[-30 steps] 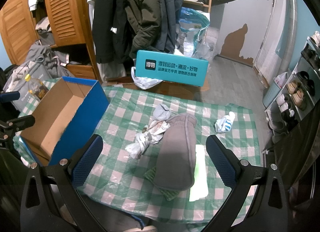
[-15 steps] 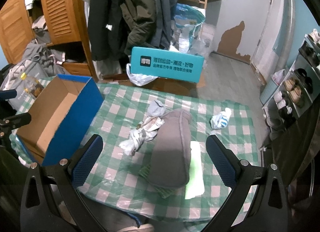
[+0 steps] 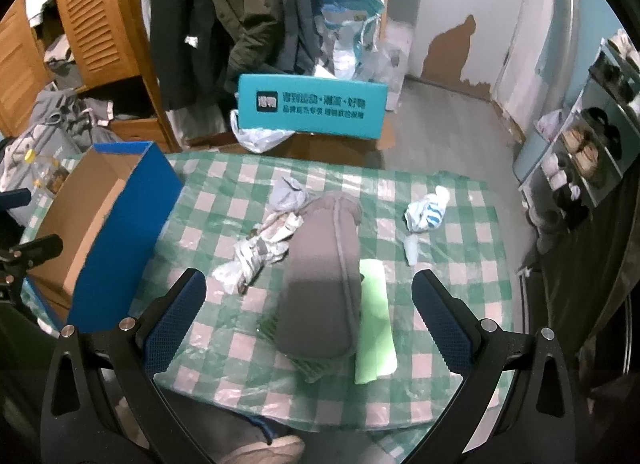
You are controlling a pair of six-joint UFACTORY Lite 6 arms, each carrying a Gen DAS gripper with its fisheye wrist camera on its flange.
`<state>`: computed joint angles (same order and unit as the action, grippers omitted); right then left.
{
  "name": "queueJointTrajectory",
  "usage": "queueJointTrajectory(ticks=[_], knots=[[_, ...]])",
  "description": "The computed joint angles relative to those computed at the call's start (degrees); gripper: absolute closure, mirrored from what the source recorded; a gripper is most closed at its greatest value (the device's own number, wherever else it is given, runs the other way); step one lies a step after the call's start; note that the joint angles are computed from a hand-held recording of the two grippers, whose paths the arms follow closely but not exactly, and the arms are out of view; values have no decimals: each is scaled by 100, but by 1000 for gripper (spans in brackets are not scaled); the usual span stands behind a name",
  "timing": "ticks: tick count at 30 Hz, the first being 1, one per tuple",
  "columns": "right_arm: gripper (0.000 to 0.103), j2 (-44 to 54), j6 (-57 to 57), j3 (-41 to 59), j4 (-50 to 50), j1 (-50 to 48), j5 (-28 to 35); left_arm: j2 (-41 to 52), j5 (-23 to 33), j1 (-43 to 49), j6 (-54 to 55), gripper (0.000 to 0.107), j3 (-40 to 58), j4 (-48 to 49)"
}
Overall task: Organize soft objects
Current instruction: 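Reach the right tool to the grey fleece garment and close on it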
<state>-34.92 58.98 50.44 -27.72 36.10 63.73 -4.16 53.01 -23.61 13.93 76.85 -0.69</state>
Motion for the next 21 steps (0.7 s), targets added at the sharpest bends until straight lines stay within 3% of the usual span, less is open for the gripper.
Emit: queueJointTrajectory(ticks=[10,21], knots=[[2,170,-1707,-52,1199,-1634,-568,841,186,-593,-441,5,677,181],[2,829,-3046,-32,2092,-2782,-886,2133,471,-998,-704,5,1836,184]])
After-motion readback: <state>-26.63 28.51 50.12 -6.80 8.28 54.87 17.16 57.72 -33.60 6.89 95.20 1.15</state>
